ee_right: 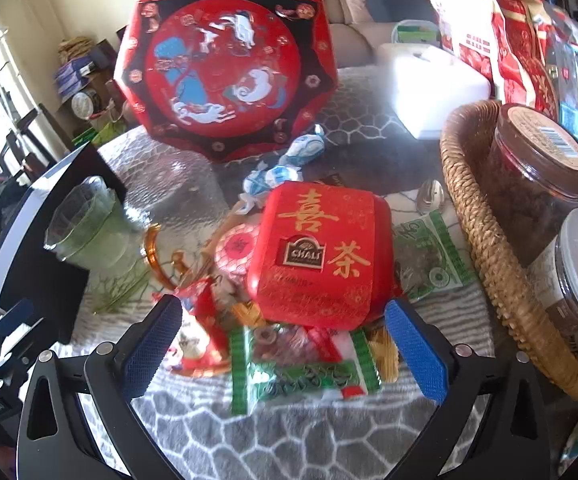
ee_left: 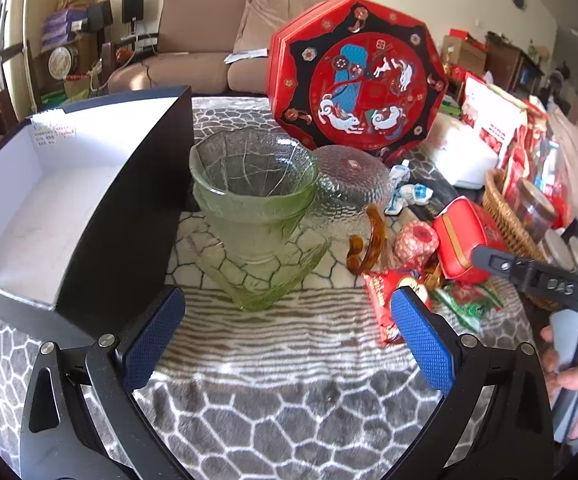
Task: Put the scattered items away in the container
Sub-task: 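Grasp the red CHALI tea box with the right tool while the left tool approaches the patterned tin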
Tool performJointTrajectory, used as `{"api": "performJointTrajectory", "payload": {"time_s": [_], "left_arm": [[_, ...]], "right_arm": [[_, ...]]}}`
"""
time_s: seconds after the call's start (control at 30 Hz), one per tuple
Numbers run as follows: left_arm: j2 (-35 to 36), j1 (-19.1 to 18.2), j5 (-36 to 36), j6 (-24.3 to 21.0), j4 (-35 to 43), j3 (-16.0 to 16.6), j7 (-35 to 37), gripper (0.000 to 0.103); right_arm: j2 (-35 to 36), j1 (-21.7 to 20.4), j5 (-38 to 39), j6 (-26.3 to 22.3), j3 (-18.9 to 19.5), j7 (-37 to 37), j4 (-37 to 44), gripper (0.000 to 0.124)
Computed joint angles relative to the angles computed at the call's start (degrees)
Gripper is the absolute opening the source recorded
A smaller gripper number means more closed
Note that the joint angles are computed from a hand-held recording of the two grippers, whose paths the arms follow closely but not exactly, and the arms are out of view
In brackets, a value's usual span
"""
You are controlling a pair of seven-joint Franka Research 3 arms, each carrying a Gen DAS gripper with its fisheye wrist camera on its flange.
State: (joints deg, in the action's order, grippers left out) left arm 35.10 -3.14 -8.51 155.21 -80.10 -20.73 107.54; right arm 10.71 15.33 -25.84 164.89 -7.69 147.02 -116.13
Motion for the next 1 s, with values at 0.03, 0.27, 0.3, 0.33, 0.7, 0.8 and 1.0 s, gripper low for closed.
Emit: {"api": "performJointTrajectory", "payload": {"time_s": [0.03,0.27,0.3,0.33,0.7,0.8,1.0], "left_arm": [[0.0,0.0,0.0,0.3,-0.1,-0.2,0.3,0.103],[0.1,0.4,-0.9,1.0,-1.1,-2.6,4.8,0.103],[0.5,0.0,-0.9,0.7,-0.5,-2.6,4.9,0.103],[0.9,-0.4,-0.9,0.3,0.2,-2.5,4.7,0.103],[4.2,-2.6,-2.7,-5.2,3.7,-2.5,4.9,0.103],[5.7,-3.3,-3.6,-7.9,5.4,-2.7,4.2,0.103],[5.7,-4.7,-2.4,-7.0,4.4,-1.6,4.2,0.103]], "right_arm": [[0.4,-0.1,0.1,-0.2,-0.1,-0.1,0.3,0.103],[3.0,-1.2,5.1,-2.1,0.4,-4.1,2.1,0.103],[3.3,-1.7,6.5,-1.6,0.8,-5.4,2.2,0.103],[3.7,-2.0,7.9,-0.9,1.0,-6.7,2.2,0.103],[3.8,-1.1,11.8,3.1,-0.9,-11.6,1.1,0.082],[2.6,-0.6,12.6,3.9,-1.4,-12.6,0.0,0.082],[-0.2,-2.2,14.9,4.5,0.4,-16.0,-2.6,0.082]]}}
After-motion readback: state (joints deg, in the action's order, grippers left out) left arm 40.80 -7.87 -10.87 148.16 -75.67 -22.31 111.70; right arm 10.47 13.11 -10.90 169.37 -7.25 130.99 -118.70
